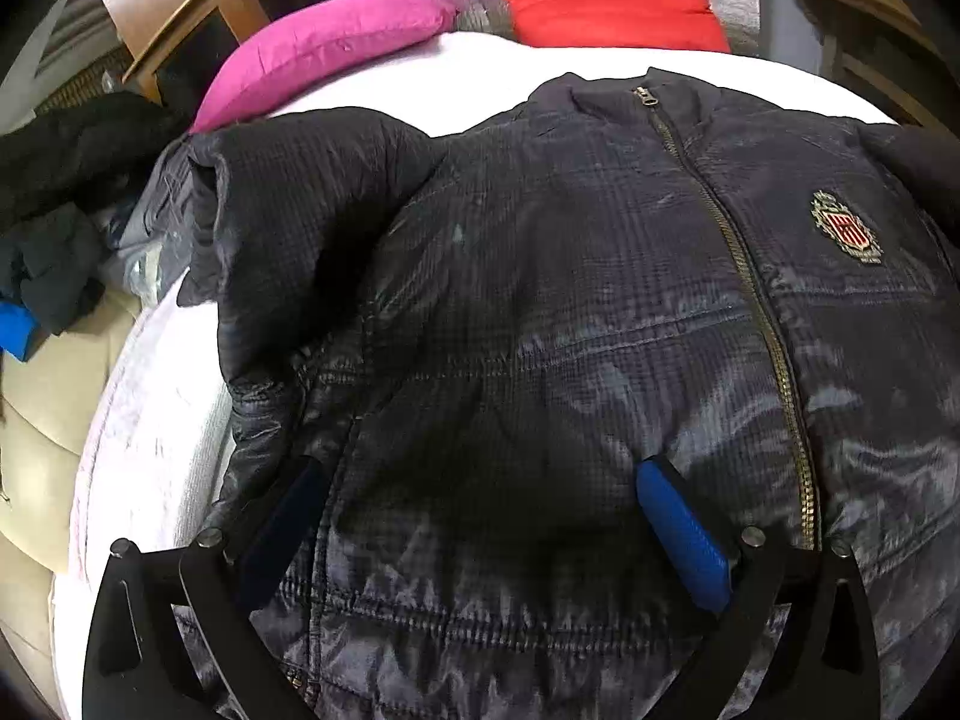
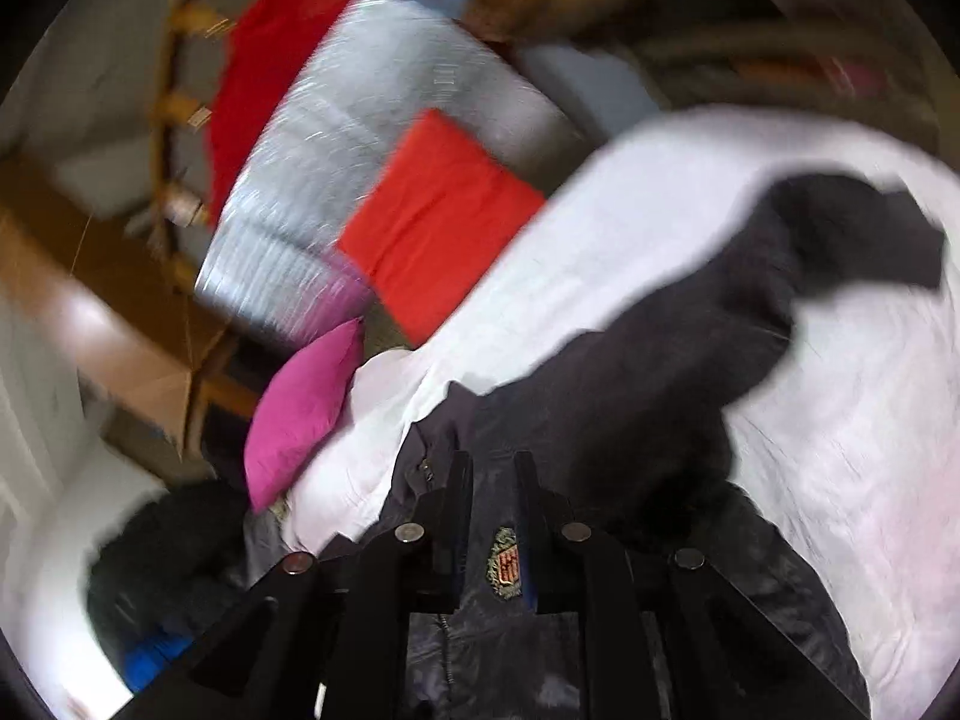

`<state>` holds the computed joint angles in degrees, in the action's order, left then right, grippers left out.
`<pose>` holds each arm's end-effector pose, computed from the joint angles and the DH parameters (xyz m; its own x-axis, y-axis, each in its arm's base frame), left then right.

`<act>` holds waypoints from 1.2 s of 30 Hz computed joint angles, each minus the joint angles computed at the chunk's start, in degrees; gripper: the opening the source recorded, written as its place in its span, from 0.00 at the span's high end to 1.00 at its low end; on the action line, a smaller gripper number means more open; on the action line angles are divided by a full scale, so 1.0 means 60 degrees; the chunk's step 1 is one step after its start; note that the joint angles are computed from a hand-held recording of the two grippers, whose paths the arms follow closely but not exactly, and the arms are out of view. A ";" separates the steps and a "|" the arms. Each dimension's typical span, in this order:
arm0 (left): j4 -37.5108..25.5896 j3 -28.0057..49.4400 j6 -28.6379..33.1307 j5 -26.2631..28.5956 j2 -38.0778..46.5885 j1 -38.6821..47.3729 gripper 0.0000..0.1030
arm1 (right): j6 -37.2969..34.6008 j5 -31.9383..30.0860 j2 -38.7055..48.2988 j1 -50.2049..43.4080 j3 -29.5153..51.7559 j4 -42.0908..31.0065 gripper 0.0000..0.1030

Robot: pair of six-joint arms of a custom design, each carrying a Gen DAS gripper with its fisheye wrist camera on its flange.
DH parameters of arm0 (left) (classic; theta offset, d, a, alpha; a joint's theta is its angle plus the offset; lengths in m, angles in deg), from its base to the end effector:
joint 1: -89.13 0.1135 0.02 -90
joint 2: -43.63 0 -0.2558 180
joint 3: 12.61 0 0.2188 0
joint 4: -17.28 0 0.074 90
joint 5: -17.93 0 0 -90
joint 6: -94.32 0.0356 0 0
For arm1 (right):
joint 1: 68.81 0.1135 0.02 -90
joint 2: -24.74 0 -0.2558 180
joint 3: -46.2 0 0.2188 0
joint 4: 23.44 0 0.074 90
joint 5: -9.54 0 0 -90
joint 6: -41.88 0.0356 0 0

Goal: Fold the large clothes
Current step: 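Lift the sleeve with the right gripper and lay it across the jacket body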

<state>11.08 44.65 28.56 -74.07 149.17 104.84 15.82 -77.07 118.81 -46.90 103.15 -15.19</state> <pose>0.2863 0.0818 0.1074 -0.8335 0.1918 -0.5181 0.0571 0.9627 0.2644 0.2870 0.1132 0.1837 -0.4883 0.7702 -0.4104 0.2599 0.5772 0.7741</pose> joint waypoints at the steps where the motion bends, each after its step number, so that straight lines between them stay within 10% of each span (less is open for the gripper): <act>1: 0.0099 -0.0096 0.0005 0.0031 0.0006 0.0016 0.00 | 0.0382 -0.0327 -0.0100 -0.0508 -0.0521 0.0474 0.67; 2: 0.0262 -0.0195 -0.0070 0.0088 0.0065 0.0059 0.00 | 0.0559 -0.0555 -0.0239 -0.0837 -0.0951 0.0829 0.51; 3: 0.0349 -0.0242 -0.0215 0.0126 0.0087 0.0062 0.00 | 0.0842 -0.0938 -0.0341 -0.1353 -0.1487 0.1356 0.12; 4: 0.0409 -0.0269 -0.0337 0.0205 0.0134 0.0127 0.00 | 0.1124 -0.1110 -0.0431 -0.1754 -0.1978 0.1974 0.02; 9: 0.0724 -0.0495 -0.1216 0.0381 0.0211 0.0252 0.00 | 0.1860 -0.1841 0.0027 -0.3550 -0.2963 0.3793 0.02; 16: 0.1032 -0.0992 -0.1466 0.0170 -0.0089 0.0137 0.00 | 0.2642 -0.2810 0.2014 -0.4535 -0.2557 0.4765 0.04; 22: 0.1539 -0.1468 -0.1136 -0.0446 -0.0461 -0.0253 0.00 | 0.3156 -0.1355 0.3131 -0.4444 -0.2681 0.6793 0.17; 27: 0.1599 -0.1594 -0.0034 -0.0691 -0.0847 -0.0521 0.00 | 0.2544 -0.0819 0.3106 -0.4539 -0.2440 0.5980 0.65; 36: 0.0363 -0.0891 -0.0346 0.0070 -0.2102 0.0109 0.00 | -0.1043 0.2696 -0.0725 -0.1997 -0.1384 0.1600 0.70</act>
<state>13.26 39.30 26.48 -73.65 136.56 105.50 9.56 -60.89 114.46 -58.89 94.85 -5.59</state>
